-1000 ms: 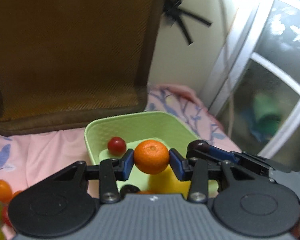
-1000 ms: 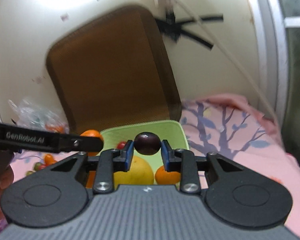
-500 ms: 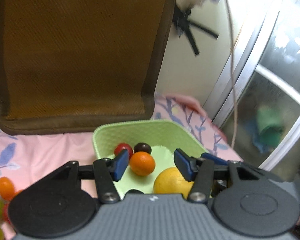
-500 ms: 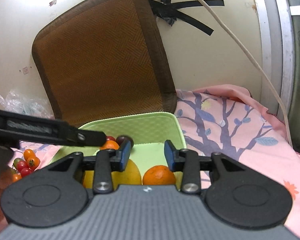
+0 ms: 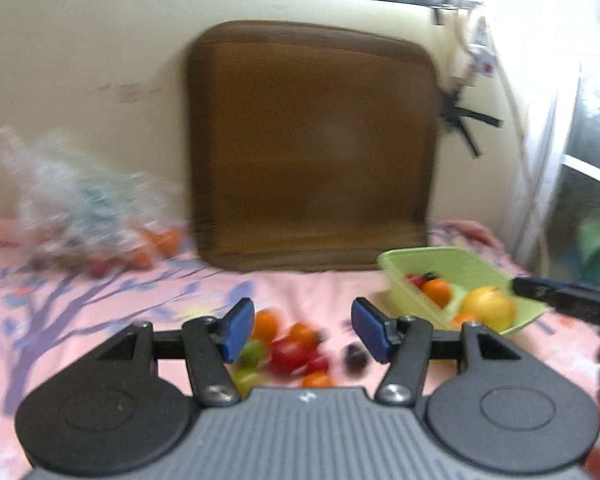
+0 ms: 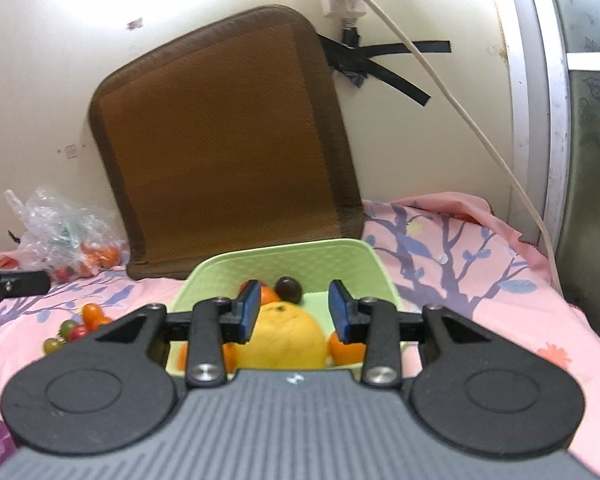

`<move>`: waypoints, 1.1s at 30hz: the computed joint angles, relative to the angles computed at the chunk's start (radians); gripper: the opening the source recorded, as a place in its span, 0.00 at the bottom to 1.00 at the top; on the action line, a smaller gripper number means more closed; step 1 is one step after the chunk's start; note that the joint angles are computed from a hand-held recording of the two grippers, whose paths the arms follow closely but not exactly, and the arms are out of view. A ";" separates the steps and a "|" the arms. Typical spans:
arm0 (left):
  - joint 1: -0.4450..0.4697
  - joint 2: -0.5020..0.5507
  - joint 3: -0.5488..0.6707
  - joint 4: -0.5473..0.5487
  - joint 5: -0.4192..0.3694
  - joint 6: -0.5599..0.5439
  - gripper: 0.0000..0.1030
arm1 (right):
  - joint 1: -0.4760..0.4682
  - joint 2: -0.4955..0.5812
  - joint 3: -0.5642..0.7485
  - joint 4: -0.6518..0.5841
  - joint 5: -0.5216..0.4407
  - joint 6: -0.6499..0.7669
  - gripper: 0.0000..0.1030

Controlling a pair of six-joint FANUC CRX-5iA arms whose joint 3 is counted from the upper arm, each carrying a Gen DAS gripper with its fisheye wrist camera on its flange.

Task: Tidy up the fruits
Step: 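Grasp an orange cherry tomato with the right gripper while the left grasps a green one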

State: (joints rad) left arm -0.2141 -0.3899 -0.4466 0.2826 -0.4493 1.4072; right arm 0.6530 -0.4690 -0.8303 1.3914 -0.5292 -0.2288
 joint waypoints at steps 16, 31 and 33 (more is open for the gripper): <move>0.087 -0.038 -0.165 0.297 -0.008 -0.298 0.54 | 0.247 0.060 0.062 -0.145 0.012 0.172 0.38; 0.110 0.085 -0.128 0.403 -0.059 -0.353 0.25 | 0.308 0.303 0.290 -0.457 0.004 0.518 0.42; 0.107 0.073 -0.132 0.384 -0.059 -0.347 0.25 | 0.311 0.316 0.303 -0.492 -0.010 0.540 0.38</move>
State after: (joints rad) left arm -0.1075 -0.3172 -0.5785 0.6669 -0.5083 1.0605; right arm 0.9639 -0.1532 -0.5276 0.8990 -0.5394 0.3110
